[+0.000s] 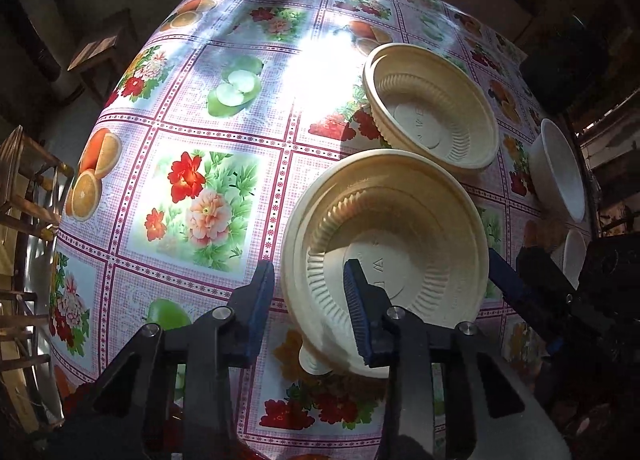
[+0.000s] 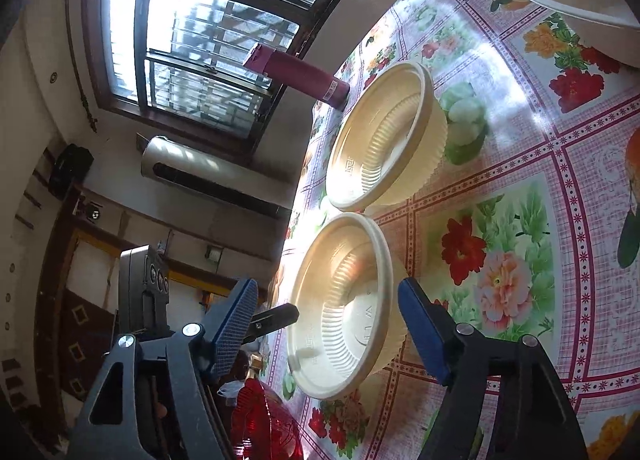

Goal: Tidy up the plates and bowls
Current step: 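Close both grippers on the beige bowl rim and lift it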

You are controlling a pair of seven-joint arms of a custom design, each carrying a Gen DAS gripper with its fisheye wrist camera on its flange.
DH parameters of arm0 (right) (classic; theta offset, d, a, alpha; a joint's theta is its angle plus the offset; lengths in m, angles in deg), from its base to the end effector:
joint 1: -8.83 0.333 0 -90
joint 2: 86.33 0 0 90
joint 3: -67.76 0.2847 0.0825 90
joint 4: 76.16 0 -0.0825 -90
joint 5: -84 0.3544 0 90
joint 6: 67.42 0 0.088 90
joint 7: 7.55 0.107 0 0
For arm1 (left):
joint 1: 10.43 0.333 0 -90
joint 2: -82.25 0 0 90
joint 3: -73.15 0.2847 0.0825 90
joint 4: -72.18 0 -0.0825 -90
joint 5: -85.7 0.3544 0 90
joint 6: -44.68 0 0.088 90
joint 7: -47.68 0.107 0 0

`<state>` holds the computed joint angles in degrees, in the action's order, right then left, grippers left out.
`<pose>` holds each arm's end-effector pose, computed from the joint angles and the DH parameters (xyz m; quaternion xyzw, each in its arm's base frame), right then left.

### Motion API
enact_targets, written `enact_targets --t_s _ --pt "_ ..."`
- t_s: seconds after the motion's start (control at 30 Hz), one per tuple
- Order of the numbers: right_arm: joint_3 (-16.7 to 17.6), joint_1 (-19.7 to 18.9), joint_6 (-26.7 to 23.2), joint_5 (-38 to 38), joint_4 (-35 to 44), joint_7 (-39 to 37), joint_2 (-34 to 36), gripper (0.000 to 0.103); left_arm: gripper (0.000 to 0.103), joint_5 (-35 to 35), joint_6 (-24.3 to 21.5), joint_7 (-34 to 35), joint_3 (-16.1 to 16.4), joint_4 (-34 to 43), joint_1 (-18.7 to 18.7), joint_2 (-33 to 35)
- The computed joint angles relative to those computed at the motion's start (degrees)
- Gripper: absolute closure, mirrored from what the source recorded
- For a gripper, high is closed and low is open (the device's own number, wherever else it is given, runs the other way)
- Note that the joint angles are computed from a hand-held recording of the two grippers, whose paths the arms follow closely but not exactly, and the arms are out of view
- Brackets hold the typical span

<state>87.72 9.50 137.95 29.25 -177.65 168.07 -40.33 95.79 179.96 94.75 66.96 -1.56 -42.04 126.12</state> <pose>0.5657 0.2798 0.2536 -0.5229 0.6913 0.1047 0.4875 0.5870 -0.4264 0.3169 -0.7069 0.6890 -0.1523 0.0488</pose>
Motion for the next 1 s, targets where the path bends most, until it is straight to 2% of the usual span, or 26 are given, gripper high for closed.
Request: enact_targets --t_s 0.1,0.2,0.23,0.3,0.4,0.47,0.53,0.57,0.63,0.7,0.8,0.9,1.0 --pt "2.1 -1.3 -2.9 -2.1 1.1 0.1 0.8 0.044 0.078 1.2 -0.4 -0.3 0.7 0.3 -0.9 0.0" --pt "3.1 -1.8 -4.2 -0.7 0.6 -2.1 0.9 0.053 0.078 1.0 -0.2 -0.6 0.5 0.2 -0.6 0.1" --pt "2.6 -1.3 -4.2 0.4 0.2 -3.0 0.5 0.056 0.078 1.1 0.2 -0.8 0.5 -0.3 -0.5 0.0" --pt "1.0 0.2 -4.0 3.3 -0.9 -4.8 -0.7 0.068 0.078 0.8 0.5 -0.5 0.3 -0.8 -0.2 -0.2" --pt "2.8 -1.1 -5.7 4.2 -1.3 -6.8 -0.6 0.071 0.079 -0.2 2.1 -0.1 -0.3 -2.6 0.6 -1.0" --pt "1.6 0.2 -6.5 6.4 -2.1 -8.3 -1.7 0.073 0.078 -1.0 2.8 0.4 -0.7 -3.3 1.1 -1.4" --pt "0.0 2.0 -7.9 8.7 -2.7 -10.0 -2.8 0.082 0.078 -1.7 2.8 0.6 -0.8 -3.3 1.3 -1.3" --pt "0.7 1.6 -9.1 9.0 -2.8 -10.7 -2.8 0.087 0.078 -2.7 2.8 0.9 -1.3 -3.5 1.8 -1.4" --pt "1.3 1.3 -9.9 10.4 -3.0 -12.0 -2.8 0.088 0.078 -5.2 5.8 1.6 -2.4 -6.3 3.5 -3.0" --pt "2.1 0.7 -10.2 11.5 -3.2 -13.4 -2.6 0.09 0.078 -6.0 7.6 1.3 -2.1 -8.4 3.8 -4.3" --pt "1.8 1.4 -10.7 13.7 -3.6 -15.5 -3.1 0.09 0.078 -6.2 6.0 1.0 -1.5 -7.9 3.6 -3.8" --pt "1.9 1.7 -10.9 15.9 -4.0 -17.6 -3.3 0.09 0.078 -7.4 7.4 2.2 -2.4 -8.0 3.9 -3.2" --pt "2.2 1.6 -11.5 17.9 -4.4 -19.7 -3.6 0.09 0.078 -5.8 4.9 1.7 -1.2 -4.7 2.1 -1.2"
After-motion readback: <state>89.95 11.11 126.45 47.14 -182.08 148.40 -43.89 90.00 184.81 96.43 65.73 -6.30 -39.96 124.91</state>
